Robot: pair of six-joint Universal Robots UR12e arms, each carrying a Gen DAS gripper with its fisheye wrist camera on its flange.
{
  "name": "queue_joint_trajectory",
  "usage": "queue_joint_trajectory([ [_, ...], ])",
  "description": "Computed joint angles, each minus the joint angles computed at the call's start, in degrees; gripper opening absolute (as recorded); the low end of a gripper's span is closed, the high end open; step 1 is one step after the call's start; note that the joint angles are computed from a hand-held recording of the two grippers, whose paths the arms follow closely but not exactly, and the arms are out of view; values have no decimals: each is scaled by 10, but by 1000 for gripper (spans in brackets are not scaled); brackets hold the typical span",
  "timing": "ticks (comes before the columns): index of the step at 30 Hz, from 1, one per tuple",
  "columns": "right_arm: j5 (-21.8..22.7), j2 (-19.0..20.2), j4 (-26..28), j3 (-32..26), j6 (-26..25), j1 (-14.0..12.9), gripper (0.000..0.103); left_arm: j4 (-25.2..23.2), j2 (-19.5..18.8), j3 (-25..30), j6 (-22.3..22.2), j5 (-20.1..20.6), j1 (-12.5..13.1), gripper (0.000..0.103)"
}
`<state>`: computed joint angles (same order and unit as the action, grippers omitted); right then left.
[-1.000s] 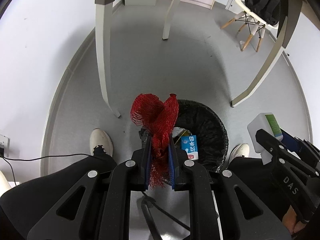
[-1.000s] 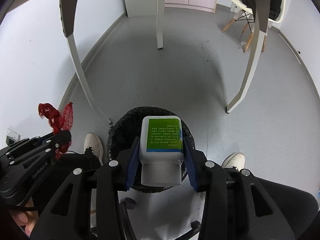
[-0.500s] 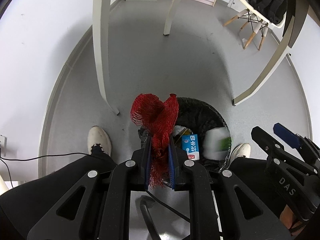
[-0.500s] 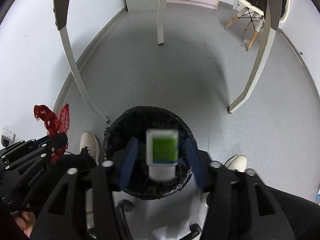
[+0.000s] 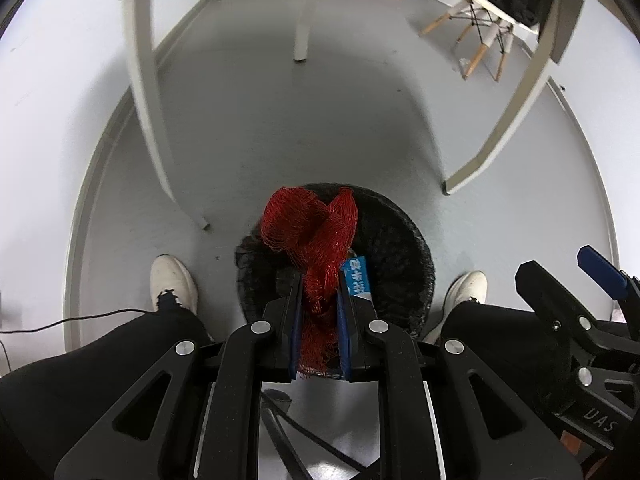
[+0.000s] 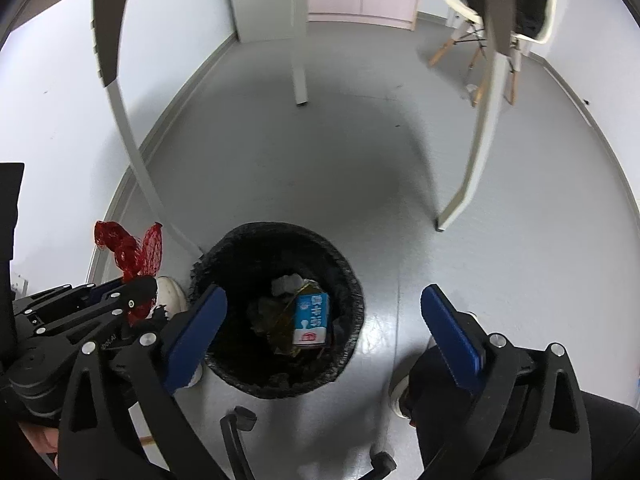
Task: Collect trash
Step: 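Open the right gripper to drop the pill bottle while the left gripper releases the red net into the bin, then raise both tools back up toward the medicine boxes on the table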
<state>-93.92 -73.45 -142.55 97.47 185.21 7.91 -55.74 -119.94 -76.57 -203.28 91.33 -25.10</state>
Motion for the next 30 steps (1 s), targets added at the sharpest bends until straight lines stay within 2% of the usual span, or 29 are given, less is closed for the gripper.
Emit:
queue_joint_trajectory([
  [10, -18, -9, 11, 13, 13, -11, 94, -5, -19, 21, 16, -11, -10, 14],
  [16, -25, -12, 12, 19, 10, -14, 94, -11, -24, 29, 15, -6, -14, 20],
  [18, -24, -13, 15, 18, 11, -16, 94, -11, -24, 28, 13, -4, -14, 26],
  [22, -23, -12, 17, 18, 9, -15, 94, -11, -24, 30, 10, 2, -14, 45],
  [30, -22, -13, 18, 18, 6, -14, 94, -7, -19, 26, 7, 16, -15, 68],
])
